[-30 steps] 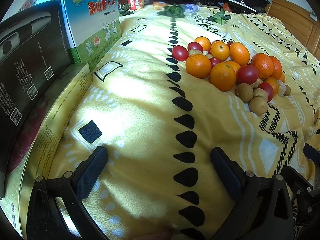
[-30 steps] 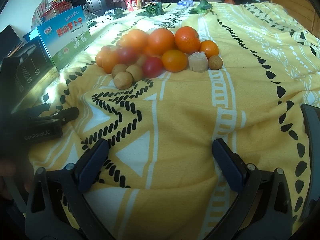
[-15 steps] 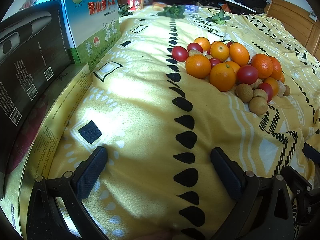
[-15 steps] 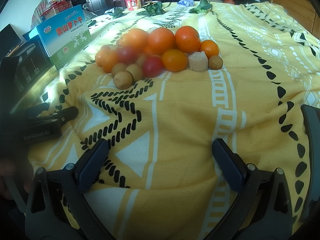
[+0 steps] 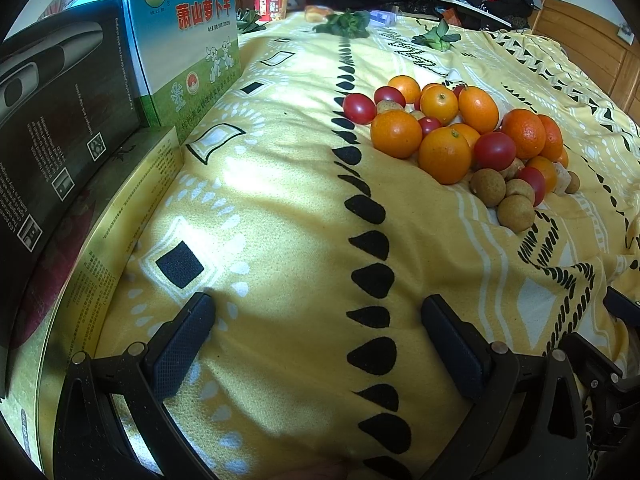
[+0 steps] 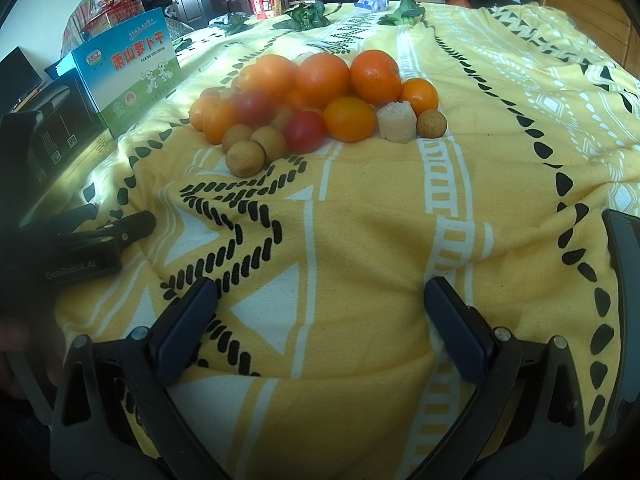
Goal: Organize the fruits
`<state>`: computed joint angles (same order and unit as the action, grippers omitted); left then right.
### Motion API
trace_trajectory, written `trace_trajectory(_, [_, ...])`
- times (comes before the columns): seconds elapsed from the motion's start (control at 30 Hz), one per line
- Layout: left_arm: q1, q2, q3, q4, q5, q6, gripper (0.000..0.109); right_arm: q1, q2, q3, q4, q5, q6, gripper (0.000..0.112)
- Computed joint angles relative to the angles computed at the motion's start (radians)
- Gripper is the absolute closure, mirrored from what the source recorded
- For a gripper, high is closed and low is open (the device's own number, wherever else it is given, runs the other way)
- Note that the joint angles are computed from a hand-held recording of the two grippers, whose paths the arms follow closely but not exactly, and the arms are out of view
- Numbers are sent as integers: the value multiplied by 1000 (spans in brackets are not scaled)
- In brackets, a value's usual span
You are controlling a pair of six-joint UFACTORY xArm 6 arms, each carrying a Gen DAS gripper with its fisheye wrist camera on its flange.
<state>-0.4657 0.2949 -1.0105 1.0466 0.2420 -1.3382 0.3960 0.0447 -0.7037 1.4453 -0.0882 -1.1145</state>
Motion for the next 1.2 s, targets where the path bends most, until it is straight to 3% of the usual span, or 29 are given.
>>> trace_trajectory(0.33, [2, -35, 35, 57, -19, -62, 6, 0, 4, 24, -130, -13, 122, 9])
trace_trajectory(0.63, [-9, -21, 19, 5, 4, -8, 6, -9, -5, 59, -311, -21, 291, 9])
trace_trajectory(0.87, [-8, -10, 7, -4, 5, 4, 6, -4, -6, 48, -229, -19, 214, 9])
trace_trajectory(1.2, [-8, -5, 2, -10, 9, 12, 6, -8, -11, 52, -247, -16, 229, 9])
